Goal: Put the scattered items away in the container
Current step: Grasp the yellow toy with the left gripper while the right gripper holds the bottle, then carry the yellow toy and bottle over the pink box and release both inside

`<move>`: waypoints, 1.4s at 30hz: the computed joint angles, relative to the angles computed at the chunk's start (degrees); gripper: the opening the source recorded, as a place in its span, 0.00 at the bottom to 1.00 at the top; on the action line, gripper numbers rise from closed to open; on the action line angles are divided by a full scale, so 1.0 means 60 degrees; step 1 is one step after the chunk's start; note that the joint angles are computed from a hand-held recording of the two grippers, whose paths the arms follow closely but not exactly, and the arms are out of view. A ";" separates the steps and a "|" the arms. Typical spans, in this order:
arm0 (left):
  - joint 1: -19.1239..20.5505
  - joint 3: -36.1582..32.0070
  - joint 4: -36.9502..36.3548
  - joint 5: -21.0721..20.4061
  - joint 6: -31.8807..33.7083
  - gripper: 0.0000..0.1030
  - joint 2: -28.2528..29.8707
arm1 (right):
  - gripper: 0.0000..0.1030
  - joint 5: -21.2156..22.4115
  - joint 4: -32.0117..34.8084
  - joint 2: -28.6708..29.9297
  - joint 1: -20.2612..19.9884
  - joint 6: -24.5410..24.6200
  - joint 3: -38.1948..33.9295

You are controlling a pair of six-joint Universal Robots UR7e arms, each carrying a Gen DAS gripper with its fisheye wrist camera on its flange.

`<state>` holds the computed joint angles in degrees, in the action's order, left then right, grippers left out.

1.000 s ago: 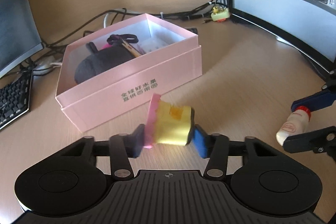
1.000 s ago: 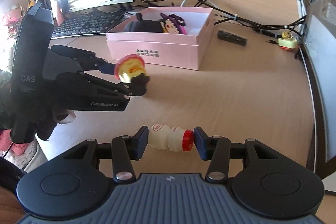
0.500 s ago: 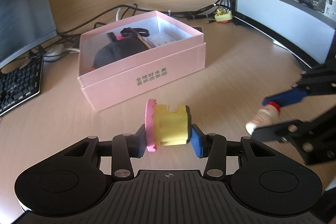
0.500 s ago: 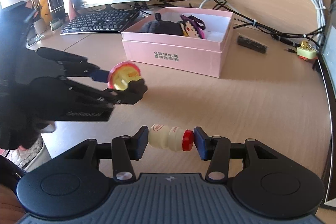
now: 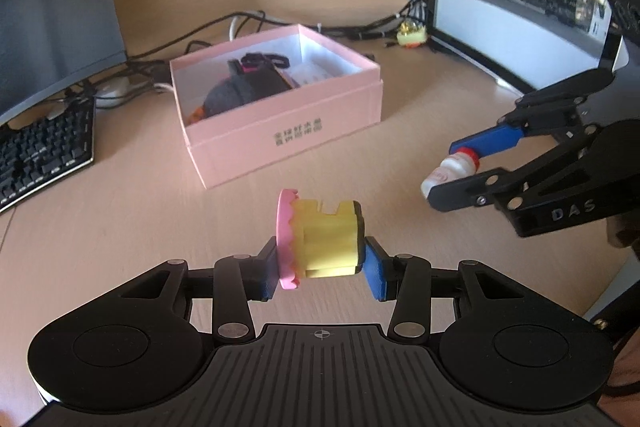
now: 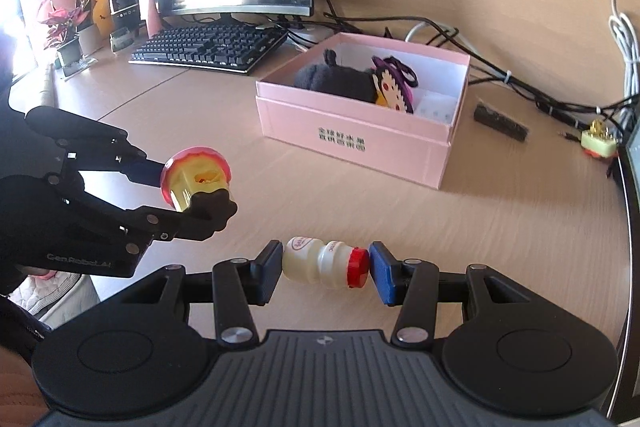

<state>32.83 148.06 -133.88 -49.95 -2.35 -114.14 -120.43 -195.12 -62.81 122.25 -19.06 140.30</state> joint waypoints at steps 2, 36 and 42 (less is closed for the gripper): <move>0.0073 -0.0079 -0.0265 -0.0094 0.0175 0.45 0.0066 | 0.46 -0.0031 0.0058 0.0015 0.0066 -0.0071 -0.0105; 0.3510 -0.6200 -0.4251 -0.2862 0.5081 0.82 0.6888 | 0.63 -0.0198 -0.1371 0.1931 -0.0907 -0.1269 -0.3385; 0.3642 -0.5548 -0.4217 -0.2283 0.4468 0.93 0.6474 | 0.63 -0.0849 -0.1916 0.1966 -0.1451 -0.0563 -0.3580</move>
